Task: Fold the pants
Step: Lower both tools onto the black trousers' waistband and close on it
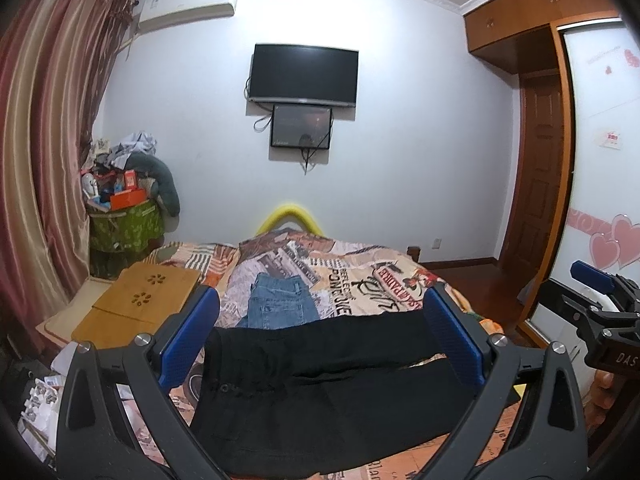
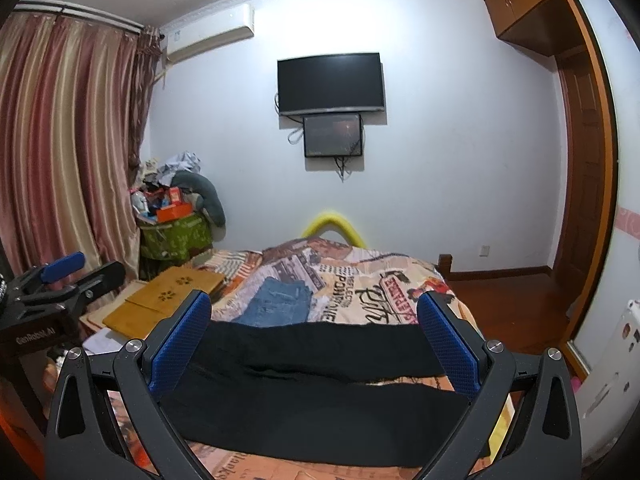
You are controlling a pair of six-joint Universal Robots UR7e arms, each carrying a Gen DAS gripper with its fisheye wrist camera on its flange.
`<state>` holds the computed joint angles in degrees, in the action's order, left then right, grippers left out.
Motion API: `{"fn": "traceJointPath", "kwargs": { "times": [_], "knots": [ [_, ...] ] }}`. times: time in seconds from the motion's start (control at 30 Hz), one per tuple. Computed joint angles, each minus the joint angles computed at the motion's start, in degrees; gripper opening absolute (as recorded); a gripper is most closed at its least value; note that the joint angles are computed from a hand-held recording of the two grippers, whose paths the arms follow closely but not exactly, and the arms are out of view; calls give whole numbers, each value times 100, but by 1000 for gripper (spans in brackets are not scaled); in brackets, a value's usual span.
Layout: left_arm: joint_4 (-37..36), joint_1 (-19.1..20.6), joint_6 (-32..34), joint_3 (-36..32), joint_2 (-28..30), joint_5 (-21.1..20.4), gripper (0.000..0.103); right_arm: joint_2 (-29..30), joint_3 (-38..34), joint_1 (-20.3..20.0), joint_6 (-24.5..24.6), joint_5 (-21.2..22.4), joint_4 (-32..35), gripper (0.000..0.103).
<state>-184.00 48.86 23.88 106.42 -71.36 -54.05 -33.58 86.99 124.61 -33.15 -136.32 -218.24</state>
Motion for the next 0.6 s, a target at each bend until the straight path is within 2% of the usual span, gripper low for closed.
{"fn": "traceJointPath", "kwargs": {
  "times": [0.2, 0.4, 0.6],
  "knots": [
    [633, 433, -270, -568, 446, -85, 103, 102, -139, -341, 151, -284, 359, 102],
    [1278, 921, -525, -1263, 1047, 7, 103, 168, -297, -700, 427, -510, 949, 102],
    [1674, 1420, -352, -2017, 1737, 269, 103, 117, -338, -1112, 857, -313, 1805, 102]
  ]
}}
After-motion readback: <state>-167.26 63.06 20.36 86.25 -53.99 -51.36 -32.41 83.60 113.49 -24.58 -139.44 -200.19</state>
